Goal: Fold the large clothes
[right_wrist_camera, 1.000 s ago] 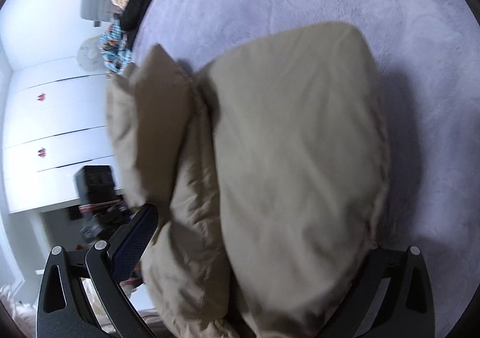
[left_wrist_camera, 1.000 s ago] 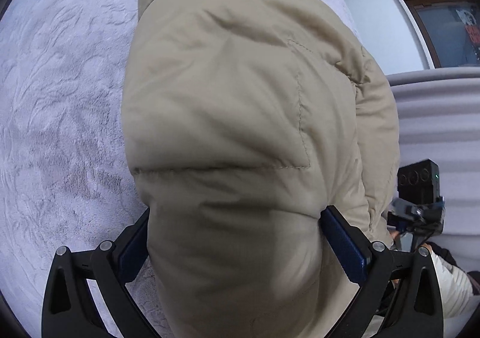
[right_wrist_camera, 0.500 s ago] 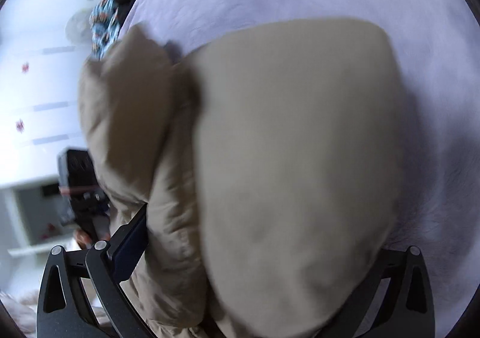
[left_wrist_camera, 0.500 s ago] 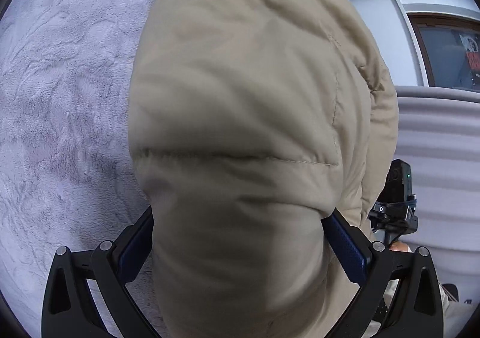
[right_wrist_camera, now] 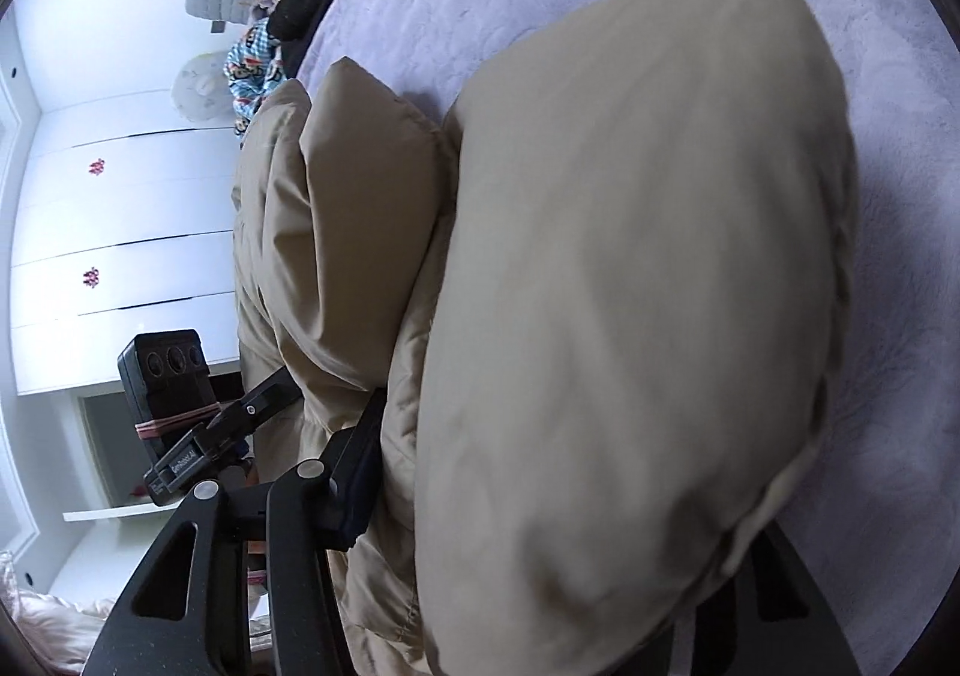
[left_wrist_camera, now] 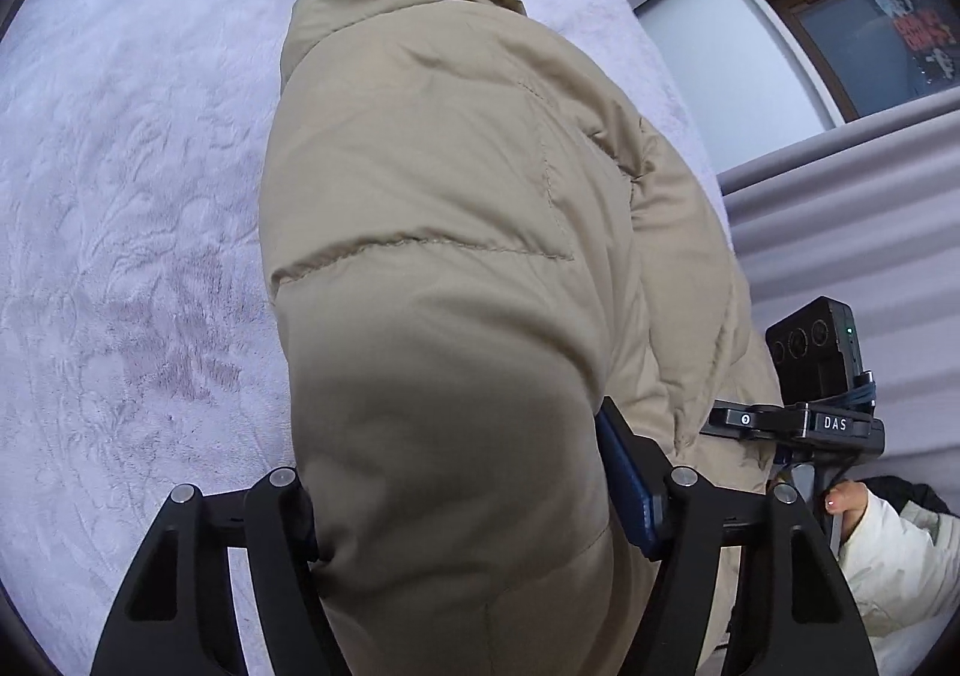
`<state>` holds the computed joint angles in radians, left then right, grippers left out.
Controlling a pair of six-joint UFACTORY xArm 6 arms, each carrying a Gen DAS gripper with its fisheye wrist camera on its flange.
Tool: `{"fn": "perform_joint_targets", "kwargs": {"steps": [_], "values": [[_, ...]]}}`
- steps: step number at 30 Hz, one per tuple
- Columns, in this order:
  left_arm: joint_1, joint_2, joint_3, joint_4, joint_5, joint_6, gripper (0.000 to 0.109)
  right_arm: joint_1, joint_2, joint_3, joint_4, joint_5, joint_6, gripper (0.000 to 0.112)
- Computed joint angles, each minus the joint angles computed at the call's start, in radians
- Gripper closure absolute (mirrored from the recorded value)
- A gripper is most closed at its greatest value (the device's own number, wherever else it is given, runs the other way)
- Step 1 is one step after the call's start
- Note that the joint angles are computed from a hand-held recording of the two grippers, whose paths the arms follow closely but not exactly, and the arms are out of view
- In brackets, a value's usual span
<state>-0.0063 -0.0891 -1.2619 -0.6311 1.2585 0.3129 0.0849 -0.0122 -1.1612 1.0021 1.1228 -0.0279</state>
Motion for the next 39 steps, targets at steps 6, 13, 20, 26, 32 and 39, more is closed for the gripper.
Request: {"fn": "perform_joint_targets", "kwargs": {"steps": [6, 13, 20, 26, 32, 39], "values": [[0.082, -0.074, 0.037, -0.015, -0.003, 0.055, 0.037, 0.009, -0.027, -0.013, 0.030, 0.007, -0.073, 0.056], [0.259, -0.015, -0.065, -0.066, 0.062, 0.166, 0.037, 0.135, 0.084, -0.190, 0.026, -0.066, -0.053, 0.056], [0.464, 0.269, -0.399, -0.073, 0.212, 0.299, 0.037, 0.289, 0.231, -0.362, -0.014, -0.205, 0.032, 0.056], [0.551, 0.560, -0.763, 0.000, 0.287, 0.328, 0.037, 0.439, 0.386, -0.530, -0.065, -0.344, 0.171, 0.056], [0.571, 0.674, -0.797, 0.126, 0.181, 0.351, 0.035, 0.512, 0.608, -0.806, -0.236, -0.319, 0.385, 0.056], [0.583, 0.646, -0.687, 0.171, 0.093, 0.338, 0.026, 0.522, 0.777, -1.076, -0.447, -0.102, 0.593, 0.054]]}}
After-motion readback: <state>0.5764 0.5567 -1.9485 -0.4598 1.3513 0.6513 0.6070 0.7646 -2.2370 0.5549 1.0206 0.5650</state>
